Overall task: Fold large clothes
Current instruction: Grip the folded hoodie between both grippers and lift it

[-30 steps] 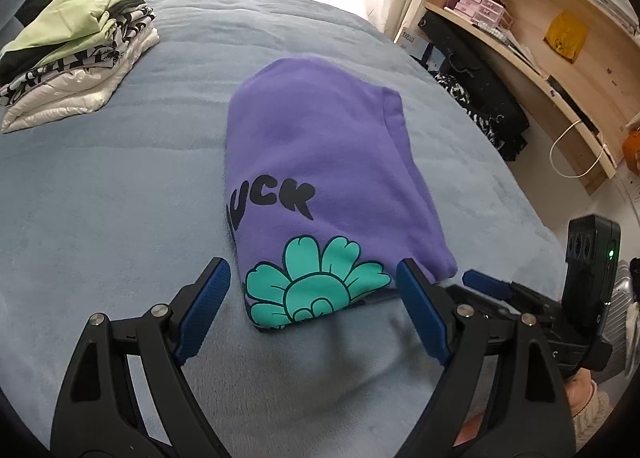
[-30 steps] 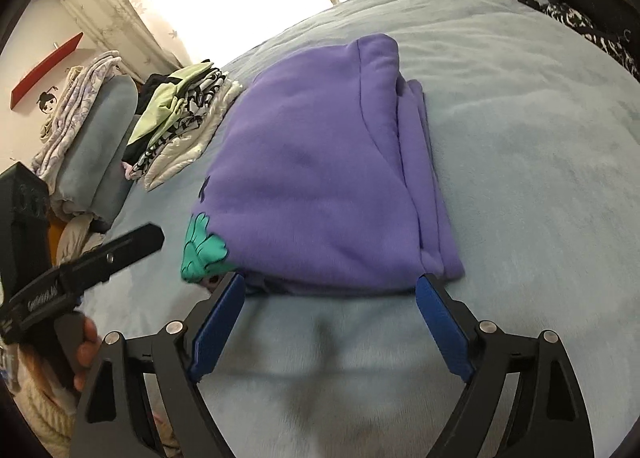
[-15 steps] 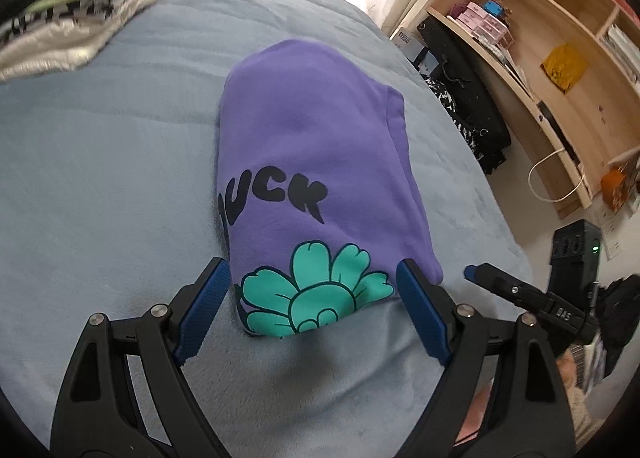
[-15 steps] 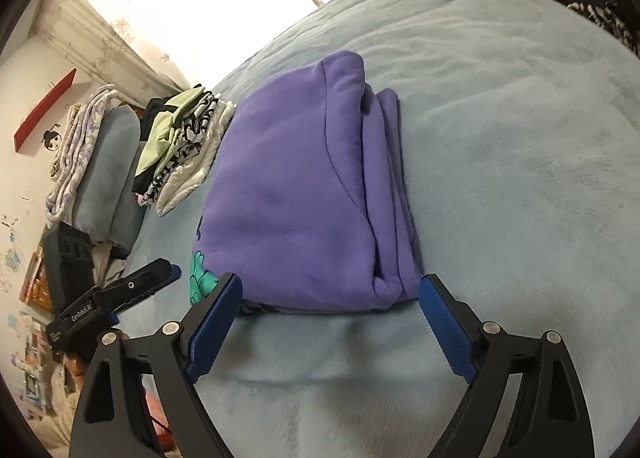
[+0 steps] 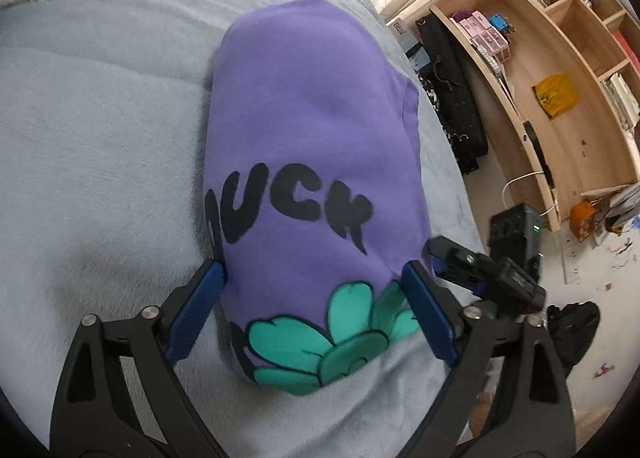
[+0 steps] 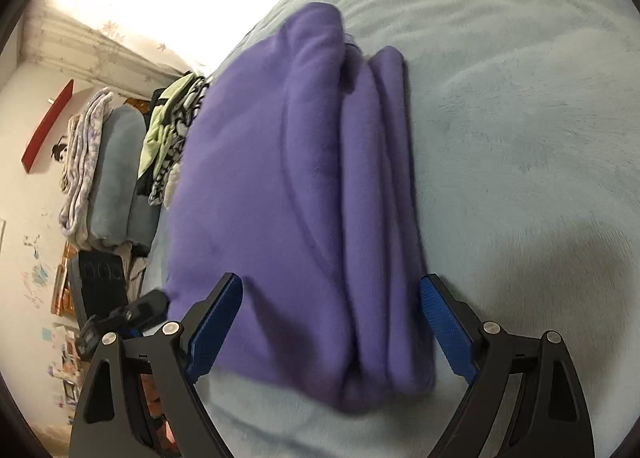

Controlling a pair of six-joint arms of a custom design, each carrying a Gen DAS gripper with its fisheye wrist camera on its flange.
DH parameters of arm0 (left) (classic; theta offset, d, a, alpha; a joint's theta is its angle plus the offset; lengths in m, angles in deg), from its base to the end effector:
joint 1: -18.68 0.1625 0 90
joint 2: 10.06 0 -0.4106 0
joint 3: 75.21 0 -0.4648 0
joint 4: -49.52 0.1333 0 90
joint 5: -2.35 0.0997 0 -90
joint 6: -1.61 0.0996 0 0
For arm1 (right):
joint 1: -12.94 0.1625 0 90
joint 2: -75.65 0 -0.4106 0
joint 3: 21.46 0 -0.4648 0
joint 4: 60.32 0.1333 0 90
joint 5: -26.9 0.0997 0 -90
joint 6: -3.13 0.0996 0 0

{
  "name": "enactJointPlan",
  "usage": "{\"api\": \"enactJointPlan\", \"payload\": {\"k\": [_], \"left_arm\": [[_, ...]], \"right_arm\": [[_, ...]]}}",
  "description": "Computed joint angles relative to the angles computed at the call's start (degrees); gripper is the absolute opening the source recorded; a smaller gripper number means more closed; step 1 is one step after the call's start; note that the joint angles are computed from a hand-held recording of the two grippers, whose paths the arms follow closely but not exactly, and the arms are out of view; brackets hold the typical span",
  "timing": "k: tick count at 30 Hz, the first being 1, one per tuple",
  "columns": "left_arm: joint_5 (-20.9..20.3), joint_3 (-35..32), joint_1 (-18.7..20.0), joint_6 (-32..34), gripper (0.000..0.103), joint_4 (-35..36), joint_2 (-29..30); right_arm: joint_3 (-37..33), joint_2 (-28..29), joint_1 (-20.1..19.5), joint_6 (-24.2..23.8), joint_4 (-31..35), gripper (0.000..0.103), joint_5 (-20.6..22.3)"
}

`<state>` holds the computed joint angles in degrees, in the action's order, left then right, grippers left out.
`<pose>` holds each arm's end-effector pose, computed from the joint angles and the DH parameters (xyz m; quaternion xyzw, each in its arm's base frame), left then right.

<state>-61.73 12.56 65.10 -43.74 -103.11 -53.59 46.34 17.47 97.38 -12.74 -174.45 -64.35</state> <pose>-0.3914 -0.6678 0.0675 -0.0507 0.9613 -0.2662 0.0489 0.0534 -0.8052 0.3623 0.0878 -0.9880 0.1221 0.0341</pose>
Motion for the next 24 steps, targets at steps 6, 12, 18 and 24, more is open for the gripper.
{"api": "enactJointPlan", "payload": {"k": [6,12,18,24], "left_arm": [[-10.4,-0.7,4.8,-1.0,0.102,-5.8,2.6],[-10.7,-4.8,6.1,3.2,0.102,-6.5,6.5],[-8.4,-7.4,6.1,5.2,0.096,-6.3,8.2],[-3.0,-8.3,4.0,8.0,0.085,-3.7,7.6]], "right_arm": [[-8.4,6.0,-1.4,-1.2,6.2,0.092,4.2],[-14.7,11.2,-1.2,-6.4,9.7,0.101,4.9],[-14.6,11.8,-2.0,-8.7,7.7,0.079,9.4],[-9.6,8.8,-1.4,-13.0,0.6,0.048,9.4]]}}
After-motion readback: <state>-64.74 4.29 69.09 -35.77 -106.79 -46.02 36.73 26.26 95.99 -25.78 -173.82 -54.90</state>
